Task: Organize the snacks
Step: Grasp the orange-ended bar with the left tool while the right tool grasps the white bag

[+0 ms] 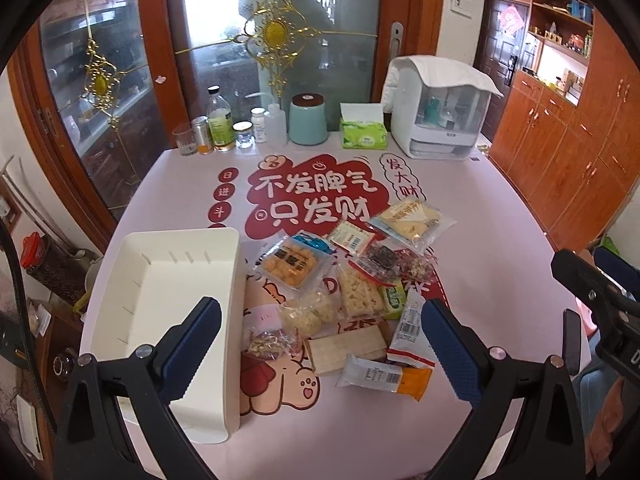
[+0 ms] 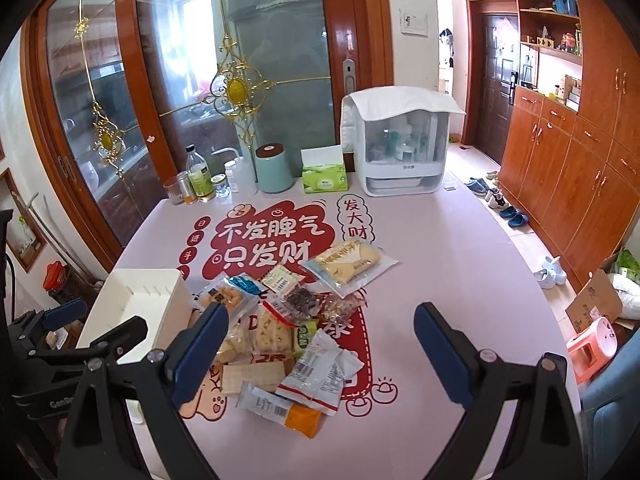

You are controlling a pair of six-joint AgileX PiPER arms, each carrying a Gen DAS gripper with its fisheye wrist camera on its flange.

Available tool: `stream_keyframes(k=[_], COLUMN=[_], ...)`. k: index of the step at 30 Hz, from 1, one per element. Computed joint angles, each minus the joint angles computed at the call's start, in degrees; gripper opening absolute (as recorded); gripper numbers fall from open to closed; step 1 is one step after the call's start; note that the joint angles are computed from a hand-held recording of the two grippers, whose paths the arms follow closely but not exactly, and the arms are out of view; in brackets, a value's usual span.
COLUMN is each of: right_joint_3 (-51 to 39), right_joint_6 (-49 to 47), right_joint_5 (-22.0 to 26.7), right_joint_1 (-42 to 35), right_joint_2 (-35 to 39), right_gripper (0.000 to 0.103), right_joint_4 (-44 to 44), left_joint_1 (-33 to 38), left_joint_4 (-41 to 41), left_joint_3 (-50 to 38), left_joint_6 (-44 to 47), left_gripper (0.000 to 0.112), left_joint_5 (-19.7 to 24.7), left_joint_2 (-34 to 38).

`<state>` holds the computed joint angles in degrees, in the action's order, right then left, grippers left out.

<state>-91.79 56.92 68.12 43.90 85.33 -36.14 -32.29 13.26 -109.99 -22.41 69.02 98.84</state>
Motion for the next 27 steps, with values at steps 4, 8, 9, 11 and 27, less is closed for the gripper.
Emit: stream_keyframes(k=[4,8,9,11,27], right_joint_3=[3.8,8.1,9.1,11.5,16.7], right_joint_6=[-2.3,-5.8,-7.0,-9.9,-42.7], right_joint_5=[-3.2,-6.5,-7.4,-9.6,-19.1], right_joint_1=[-4.3,-9.3,-10.8,-14.2,-28.8], right_joint_2=[-1.6,-2.5,-2.5,-2.6,14.0], right_gripper=[0.095,0.095,0.095,0.095,0.094], right_joint_4=[4.1,8.6,9.9,13.2,44.2], left_joint_1=[-1.0,-1.8,-1.8,-1.7,-1.3], left_joint_4=[1.2,2.4,2.2,1.3,-9.0], left_joint_3=[1.3,2.9,3.5,4.9,16.1], left_joint_6=[-1.3,-3.3,-3.6,-4.0,-4.2], left_gripper=[0.100,0.100,0.100,0.100,0.100], left_joint_5=[-1.1,-2.4,-2.8,-4.2,-8.3], left_joint_2=[0.9,2.7,3.0,3.9,10.6])
